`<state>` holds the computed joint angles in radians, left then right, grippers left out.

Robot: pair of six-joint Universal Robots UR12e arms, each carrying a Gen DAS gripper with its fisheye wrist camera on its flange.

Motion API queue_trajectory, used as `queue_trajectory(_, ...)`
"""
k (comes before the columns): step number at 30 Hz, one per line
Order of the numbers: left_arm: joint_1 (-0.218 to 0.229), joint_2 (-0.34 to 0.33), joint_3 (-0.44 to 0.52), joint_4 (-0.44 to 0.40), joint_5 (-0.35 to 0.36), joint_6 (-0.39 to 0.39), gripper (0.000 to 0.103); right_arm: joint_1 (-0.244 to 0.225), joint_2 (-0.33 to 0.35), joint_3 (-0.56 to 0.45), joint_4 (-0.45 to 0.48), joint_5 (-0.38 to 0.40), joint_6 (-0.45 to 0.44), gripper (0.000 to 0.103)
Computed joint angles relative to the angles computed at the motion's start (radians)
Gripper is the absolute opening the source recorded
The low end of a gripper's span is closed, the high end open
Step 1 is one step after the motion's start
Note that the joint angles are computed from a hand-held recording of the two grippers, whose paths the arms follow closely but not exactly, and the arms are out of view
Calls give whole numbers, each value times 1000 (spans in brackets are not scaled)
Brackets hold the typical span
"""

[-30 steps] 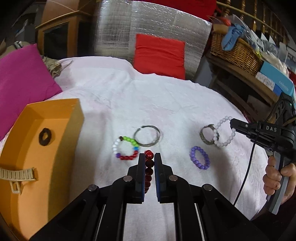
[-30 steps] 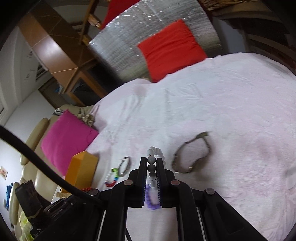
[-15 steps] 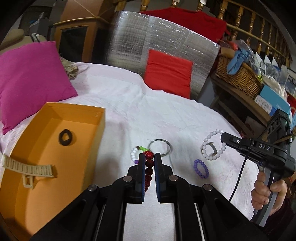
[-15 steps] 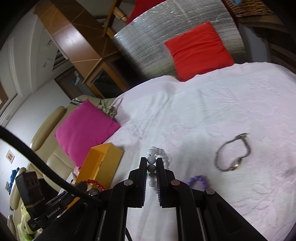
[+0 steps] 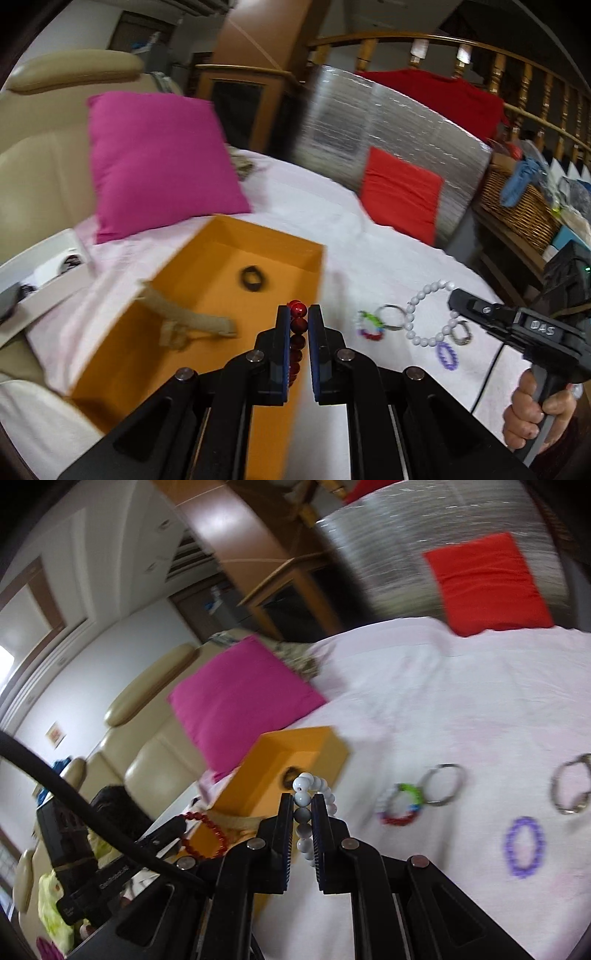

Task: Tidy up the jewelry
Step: 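Carry the red bracelet into the orange box with the left tool while the right carries the white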

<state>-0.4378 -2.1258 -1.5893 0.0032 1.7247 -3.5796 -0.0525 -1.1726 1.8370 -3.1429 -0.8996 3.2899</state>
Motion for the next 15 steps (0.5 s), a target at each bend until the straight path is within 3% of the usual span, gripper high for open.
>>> queue_trajectory(7,34,36,-56,-100,76,-65,9,71,32,-47,48,82,-45,11)
queue_trajectory(15,48,20,-52,-234,106,-124,9,146,85,-107,234,51,-158,11)
